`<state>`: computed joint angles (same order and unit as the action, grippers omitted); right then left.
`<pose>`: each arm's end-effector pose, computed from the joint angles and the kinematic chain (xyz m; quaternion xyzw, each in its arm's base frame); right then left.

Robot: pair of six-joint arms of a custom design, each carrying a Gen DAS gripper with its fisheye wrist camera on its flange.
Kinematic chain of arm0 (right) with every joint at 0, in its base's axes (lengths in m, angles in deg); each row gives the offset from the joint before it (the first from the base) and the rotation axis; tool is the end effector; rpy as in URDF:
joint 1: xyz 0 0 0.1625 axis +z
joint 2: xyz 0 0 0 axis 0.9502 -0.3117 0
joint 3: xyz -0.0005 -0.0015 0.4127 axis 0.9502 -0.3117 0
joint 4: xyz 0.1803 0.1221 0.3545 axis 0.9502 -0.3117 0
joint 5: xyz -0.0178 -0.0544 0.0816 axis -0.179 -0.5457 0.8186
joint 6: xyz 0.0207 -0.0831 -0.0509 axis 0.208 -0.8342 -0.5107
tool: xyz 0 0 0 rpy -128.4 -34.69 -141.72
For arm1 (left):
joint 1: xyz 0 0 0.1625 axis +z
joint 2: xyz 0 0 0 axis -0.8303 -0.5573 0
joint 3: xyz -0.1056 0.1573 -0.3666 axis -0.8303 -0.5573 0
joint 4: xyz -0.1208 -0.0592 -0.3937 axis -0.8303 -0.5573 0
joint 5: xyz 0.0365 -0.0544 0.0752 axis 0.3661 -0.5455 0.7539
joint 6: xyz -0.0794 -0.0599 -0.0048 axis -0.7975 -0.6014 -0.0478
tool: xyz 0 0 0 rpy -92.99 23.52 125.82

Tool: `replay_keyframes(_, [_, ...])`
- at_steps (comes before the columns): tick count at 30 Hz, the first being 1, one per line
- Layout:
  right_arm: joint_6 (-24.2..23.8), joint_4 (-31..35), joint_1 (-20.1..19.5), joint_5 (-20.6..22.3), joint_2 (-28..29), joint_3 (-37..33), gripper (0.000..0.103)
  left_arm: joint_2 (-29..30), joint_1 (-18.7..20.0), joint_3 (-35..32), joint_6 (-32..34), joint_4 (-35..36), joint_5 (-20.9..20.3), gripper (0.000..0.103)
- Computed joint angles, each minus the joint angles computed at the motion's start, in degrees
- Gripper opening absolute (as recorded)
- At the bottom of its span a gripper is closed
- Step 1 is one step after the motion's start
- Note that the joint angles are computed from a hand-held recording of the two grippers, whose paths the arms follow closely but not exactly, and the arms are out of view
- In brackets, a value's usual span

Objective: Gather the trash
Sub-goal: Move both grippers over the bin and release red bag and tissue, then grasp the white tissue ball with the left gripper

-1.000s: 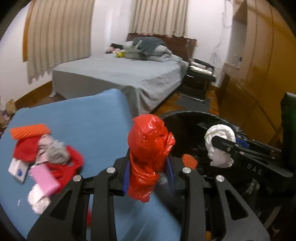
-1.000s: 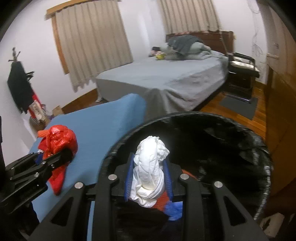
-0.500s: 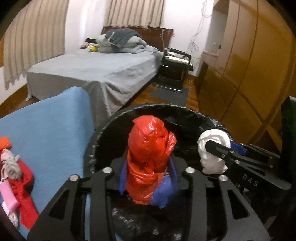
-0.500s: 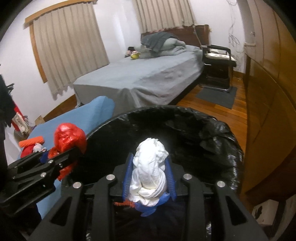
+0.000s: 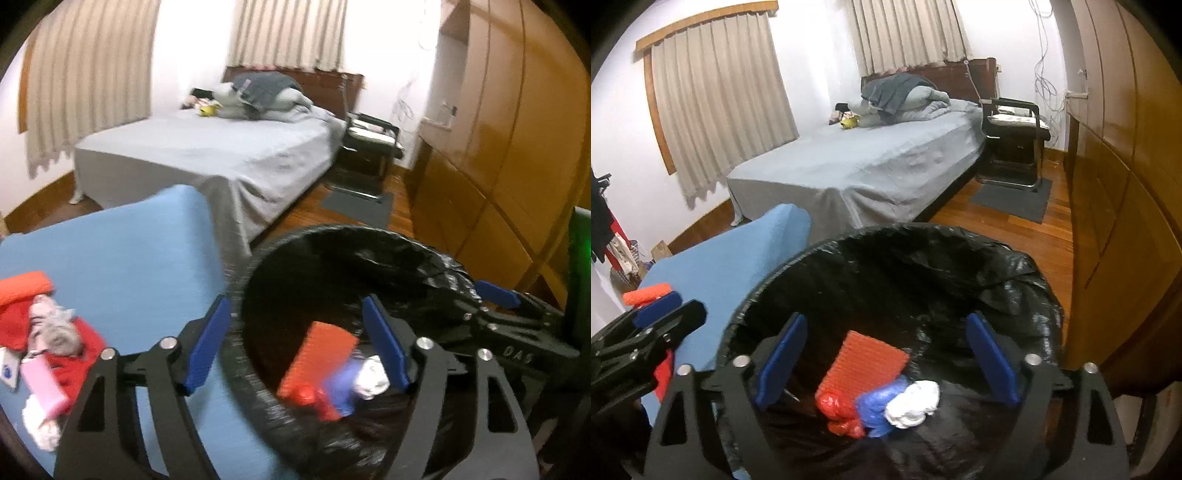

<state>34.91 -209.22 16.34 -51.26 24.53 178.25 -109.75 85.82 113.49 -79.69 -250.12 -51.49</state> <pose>0.0824 -0.3247 0.1877 0.0601 -0.8457 0.4458 0.2873 -0.2398 -0.3679 0.0307 0.3026 0.8713 -0.3319 0.1980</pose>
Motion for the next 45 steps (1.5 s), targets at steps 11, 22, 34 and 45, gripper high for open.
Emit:
replay_keyframes(11, [2.16,4.08,10.71,-2.01,7.83,-4.74,0.097,-17.02,-0.98,12.21,-10.92,10.02,13.15,0.083])
replay_keyframes(22, [0.81,6.49,20.32,-2.03,18.77,-11.20,0.097,-43.14,-1.08,20.44,-28.69,39.80,22.59,0.083])
replay_keyframes(34, [0.49,7.52,22.40,-1.75,24.53,-13.76,0.097,-50.58,3.00,22.83,-32.04,48.02,21.02,0.082])
replay_keyframes(45, [0.93,8.58,21.35,-1.17,24.84,-13.92,0.097,-40.86,8.91,21.11,-26.05,34.95,16.08,0.070])
